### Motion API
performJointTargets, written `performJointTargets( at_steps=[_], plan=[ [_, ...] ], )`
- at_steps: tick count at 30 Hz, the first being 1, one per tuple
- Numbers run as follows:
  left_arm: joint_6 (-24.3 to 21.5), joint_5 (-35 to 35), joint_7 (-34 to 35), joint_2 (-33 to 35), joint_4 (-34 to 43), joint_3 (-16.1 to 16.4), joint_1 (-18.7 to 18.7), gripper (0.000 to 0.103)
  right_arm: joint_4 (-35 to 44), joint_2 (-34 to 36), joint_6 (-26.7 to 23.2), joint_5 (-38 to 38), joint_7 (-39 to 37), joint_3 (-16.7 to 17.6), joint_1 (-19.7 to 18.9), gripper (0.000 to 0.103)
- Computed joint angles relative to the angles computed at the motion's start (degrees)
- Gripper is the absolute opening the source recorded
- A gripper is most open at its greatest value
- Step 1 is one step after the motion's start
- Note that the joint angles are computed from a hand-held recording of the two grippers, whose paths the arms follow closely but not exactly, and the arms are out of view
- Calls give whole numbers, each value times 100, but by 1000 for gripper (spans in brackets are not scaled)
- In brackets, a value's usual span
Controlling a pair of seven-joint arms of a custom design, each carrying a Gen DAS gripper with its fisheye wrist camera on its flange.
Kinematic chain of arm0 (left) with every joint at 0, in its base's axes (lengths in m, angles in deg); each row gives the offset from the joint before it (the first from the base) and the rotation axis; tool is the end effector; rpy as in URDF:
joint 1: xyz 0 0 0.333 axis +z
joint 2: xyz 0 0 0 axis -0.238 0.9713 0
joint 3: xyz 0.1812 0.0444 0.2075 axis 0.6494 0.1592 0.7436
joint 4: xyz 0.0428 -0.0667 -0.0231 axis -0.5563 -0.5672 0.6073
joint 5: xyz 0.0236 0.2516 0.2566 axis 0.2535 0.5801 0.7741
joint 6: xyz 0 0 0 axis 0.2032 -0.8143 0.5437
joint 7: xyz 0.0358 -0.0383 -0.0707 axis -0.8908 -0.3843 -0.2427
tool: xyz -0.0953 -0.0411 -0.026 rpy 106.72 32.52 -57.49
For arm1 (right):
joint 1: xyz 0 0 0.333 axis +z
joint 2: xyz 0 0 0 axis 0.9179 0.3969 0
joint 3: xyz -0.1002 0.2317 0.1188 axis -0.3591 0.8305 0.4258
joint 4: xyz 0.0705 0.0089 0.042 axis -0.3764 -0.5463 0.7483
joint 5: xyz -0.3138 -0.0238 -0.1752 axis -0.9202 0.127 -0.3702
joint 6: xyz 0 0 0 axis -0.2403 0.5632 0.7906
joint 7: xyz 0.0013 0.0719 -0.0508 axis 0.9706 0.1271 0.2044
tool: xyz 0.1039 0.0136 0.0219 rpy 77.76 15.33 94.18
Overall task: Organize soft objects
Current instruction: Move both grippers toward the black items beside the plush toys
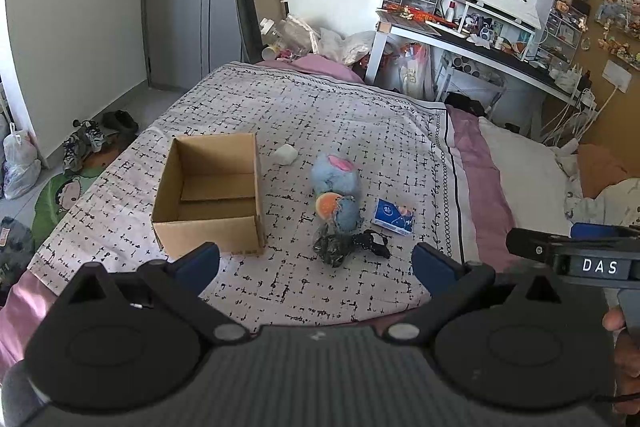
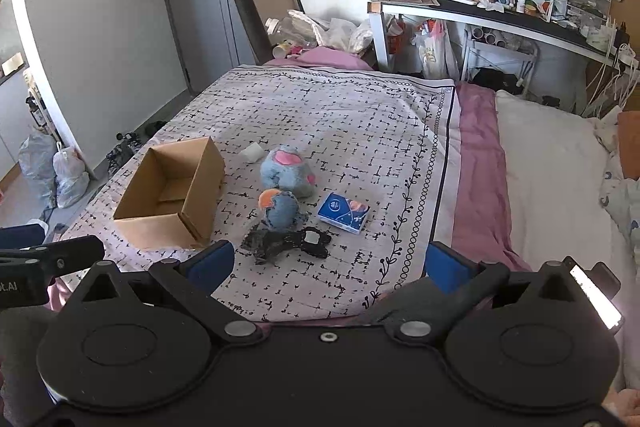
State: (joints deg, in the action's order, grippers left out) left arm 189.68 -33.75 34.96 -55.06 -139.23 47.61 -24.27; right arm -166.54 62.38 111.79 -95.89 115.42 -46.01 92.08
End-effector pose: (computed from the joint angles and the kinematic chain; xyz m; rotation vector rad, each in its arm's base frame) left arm 0.4433 -0.2588 0.6754 -1.7243 1.8211 -0.9335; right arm 0.4615 0.3136 0.6715 -1.7129 1.7203 -0.6728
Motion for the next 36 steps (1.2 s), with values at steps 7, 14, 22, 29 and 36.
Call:
performJointTargets(
  at_steps=[7,14,22,29,36],
  plan=[
    [24,-64,75,-26,-54,27,-9,102,-19,-35,-32,-20,53,15,0,103],
    [88,-115,115,-116,-167,27,17,102,90,24,-91,-62,64,20,28,103],
    [56,-189,233,-158,-164,36,36,102,277,121,-216,-121,126,20,73,103],
    [78,-162,169,-205,-202,8,96,102,313,139,-234,-133,98,4,96,103],
    [110,-145,147,-202,-206,-3,111,102,301,153,-194,-119,86,-4,102,103]
  ],
)
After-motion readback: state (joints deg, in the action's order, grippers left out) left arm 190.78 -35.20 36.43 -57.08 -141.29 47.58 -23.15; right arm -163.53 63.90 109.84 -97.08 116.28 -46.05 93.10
